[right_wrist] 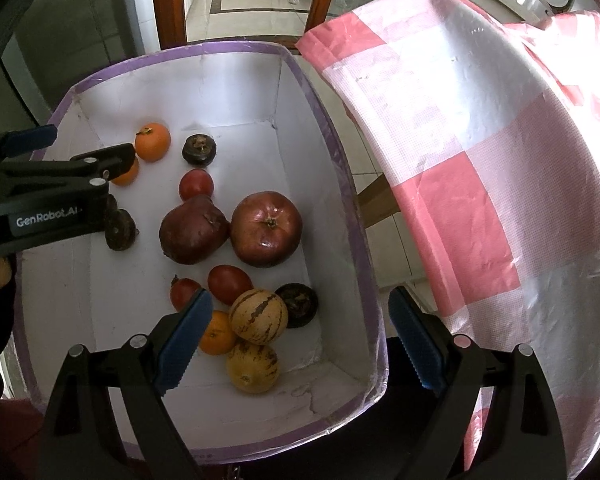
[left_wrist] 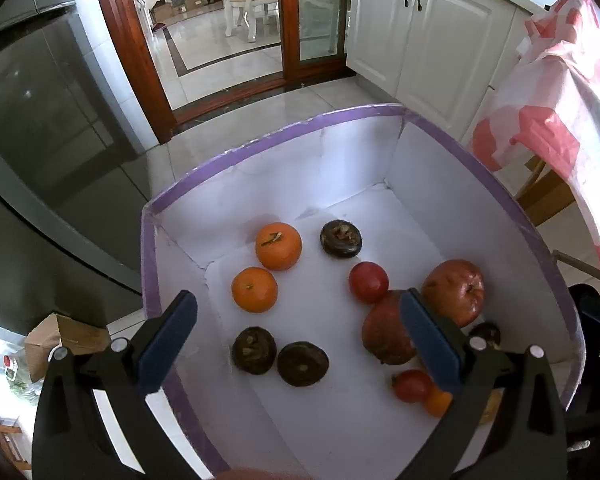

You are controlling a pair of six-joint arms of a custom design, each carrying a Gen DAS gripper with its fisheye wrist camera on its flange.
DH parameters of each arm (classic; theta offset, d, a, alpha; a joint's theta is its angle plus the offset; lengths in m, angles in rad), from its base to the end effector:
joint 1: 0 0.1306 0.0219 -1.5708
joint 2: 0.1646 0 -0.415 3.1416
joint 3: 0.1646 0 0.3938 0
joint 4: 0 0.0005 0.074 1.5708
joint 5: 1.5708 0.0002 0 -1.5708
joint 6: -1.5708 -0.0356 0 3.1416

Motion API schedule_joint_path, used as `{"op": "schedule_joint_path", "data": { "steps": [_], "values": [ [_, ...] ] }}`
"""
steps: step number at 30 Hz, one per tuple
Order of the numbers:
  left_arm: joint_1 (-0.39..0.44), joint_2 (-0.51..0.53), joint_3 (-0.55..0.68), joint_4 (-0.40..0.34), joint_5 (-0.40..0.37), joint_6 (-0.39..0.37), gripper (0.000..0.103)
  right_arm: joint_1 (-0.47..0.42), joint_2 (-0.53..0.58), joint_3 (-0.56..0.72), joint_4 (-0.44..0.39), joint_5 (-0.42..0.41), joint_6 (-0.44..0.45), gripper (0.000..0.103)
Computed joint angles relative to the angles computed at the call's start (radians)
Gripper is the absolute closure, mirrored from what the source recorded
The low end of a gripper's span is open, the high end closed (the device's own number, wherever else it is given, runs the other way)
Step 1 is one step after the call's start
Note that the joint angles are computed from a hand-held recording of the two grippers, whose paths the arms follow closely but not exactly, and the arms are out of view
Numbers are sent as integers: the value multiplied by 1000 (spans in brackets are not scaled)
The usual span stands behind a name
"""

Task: Organize fruits

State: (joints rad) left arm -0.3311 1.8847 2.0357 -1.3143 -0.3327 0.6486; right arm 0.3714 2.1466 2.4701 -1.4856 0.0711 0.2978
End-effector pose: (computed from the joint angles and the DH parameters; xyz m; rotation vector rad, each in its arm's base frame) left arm 0.6134 -0.1991 0.4593 -0.5051 2.5789 0.1338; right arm 0.6707 0.2580 0.4616 -0.8774 2.5849 -0.0762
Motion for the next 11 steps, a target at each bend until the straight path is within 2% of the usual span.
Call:
{"op": "schedule_joint_path", "data": {
  "steps": [3,8,11],
  "values": [
    [-2,-3,1,1,-18,-10,2,-2,-7,-5,8,-8,3,16],
    [2,19,55,-55,-16,-35,2,-4,-25,-14,27,-50,13,16],
    [5,32,91,-105,-49,-21,2,-2,-42,-30,45,-77,31,16]
  ]
}}
